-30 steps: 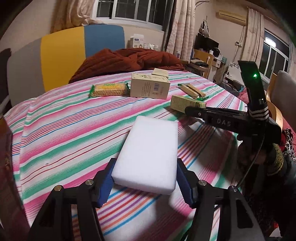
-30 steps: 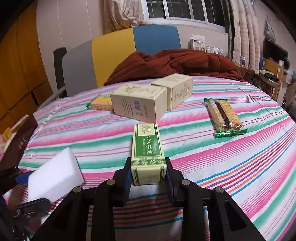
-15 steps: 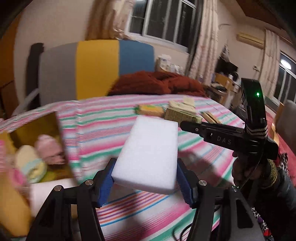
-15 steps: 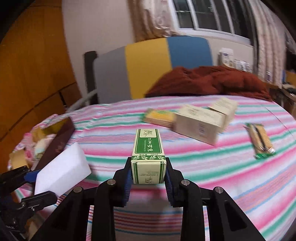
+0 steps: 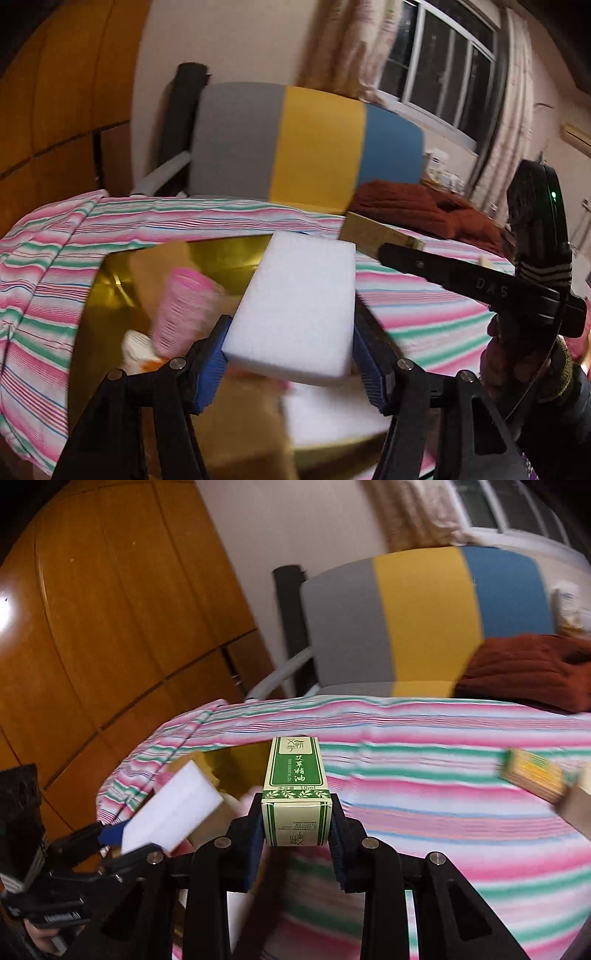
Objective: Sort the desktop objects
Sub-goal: 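Carry foam block and green box over the gold tray and open both tools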
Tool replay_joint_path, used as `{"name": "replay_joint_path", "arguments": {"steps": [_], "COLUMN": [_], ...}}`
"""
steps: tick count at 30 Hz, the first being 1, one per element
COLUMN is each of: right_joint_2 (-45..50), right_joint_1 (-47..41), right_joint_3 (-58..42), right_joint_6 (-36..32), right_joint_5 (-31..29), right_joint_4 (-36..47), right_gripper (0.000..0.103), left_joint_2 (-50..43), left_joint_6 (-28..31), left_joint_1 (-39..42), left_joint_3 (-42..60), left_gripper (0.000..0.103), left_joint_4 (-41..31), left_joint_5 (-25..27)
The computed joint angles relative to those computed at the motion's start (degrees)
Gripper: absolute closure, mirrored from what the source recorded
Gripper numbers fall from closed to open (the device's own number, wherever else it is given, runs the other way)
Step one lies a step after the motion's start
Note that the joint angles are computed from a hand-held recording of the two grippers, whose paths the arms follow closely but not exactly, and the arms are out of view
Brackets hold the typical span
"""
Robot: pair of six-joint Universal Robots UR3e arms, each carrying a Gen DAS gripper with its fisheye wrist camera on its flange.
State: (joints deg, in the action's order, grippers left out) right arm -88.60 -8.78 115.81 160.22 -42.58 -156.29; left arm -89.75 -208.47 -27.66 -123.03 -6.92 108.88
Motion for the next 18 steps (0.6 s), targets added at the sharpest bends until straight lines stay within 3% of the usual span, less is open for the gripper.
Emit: {"name": "replay_joint_path", "arguments": {"steps": [4, 5, 6, 9, 18], "right_joint_2": [11.64, 13.45, 14.69, 15.39, 4.57], "right_joint_1": [10.22, 11.63, 12.66, 13.16, 2.44], "right_joint_3": [-12.54, -14.75, -16.03, -15.39, 0.29], "right_joint_6": [7.54, 8.35, 9.17, 9.63, 2.73], "right_joint_5": [-4.73, -5.20, -5.84, -5.76, -1.84], "right_joint_4": [-2.17, -1.56, -1.63, -3.59, -3.72], "right_gripper": [0.069, 0.063, 0.050, 0.045, 0.037], "left_joint_2": [2.27, 2.42, 2.49, 2.61, 2.91], "left_joint_6": [1.99, 2.17, 2.34, 2.17, -1.43], "left_joint_1": [6.49, 7.13, 7.72, 9.00, 5.05], "left_joint_3": [-2.63, -3.17, -3.67, -5.44, -2.06], "left_gripper": [0.037, 0.037, 0.037, 0.036, 0.036], "left_joint_4": [0.34, 0.73, 1.18, 3.44, 0.16], "left_joint_5": [-6.98, -7.60, -8.17, -9.33, -1.41]}}
